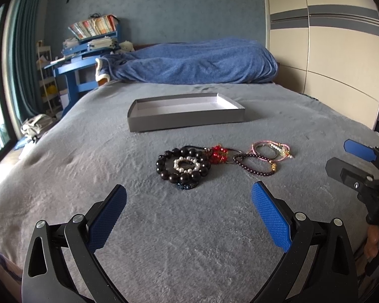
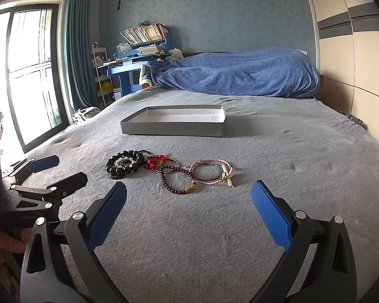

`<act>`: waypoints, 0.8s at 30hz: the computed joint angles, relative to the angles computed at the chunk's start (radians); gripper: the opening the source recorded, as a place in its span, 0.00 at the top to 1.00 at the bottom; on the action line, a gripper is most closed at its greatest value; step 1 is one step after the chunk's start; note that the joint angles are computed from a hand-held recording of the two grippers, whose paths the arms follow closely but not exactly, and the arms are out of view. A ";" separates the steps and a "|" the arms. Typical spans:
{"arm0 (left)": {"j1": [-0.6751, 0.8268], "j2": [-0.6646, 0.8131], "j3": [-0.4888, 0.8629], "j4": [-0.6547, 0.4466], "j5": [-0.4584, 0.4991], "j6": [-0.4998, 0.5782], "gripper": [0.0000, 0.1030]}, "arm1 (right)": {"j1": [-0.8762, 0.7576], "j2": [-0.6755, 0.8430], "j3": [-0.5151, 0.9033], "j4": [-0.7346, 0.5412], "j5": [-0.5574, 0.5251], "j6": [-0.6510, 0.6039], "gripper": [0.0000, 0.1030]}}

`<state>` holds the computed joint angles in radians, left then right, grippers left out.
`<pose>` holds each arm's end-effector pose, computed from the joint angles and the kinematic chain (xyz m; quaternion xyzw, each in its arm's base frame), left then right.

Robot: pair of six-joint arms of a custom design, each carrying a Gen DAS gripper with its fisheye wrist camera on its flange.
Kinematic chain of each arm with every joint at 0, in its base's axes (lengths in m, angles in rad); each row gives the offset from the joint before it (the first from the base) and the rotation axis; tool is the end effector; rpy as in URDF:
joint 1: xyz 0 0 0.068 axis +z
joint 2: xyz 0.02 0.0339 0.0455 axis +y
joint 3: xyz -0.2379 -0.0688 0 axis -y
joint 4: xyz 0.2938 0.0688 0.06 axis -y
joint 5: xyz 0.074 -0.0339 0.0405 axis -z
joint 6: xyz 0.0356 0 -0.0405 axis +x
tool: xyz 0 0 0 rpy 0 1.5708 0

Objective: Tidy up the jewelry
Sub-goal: 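Grasp the black bead bracelet with the left tool while the right tool grasps the pink string bracelet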

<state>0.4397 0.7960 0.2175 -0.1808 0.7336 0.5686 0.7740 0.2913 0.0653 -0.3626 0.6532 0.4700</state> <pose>0.1959 0.0658 0.1039 0.1965 0.8468 -0.1105 0.4818 0.1417 0.1082 0.1177 0.0231 0.8485 0.0303 0.5278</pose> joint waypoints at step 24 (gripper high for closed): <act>-0.135 0.359 0.268 -0.086 -0.166 0.010 0.05 | -0.153 0.313 0.094 0.113 -0.152 0.048 0.05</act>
<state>0.3044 1.1554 0.4850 -0.2670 0.5672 0.5782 0.6208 0.6045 0.1594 -0.2495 0.5013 0.5179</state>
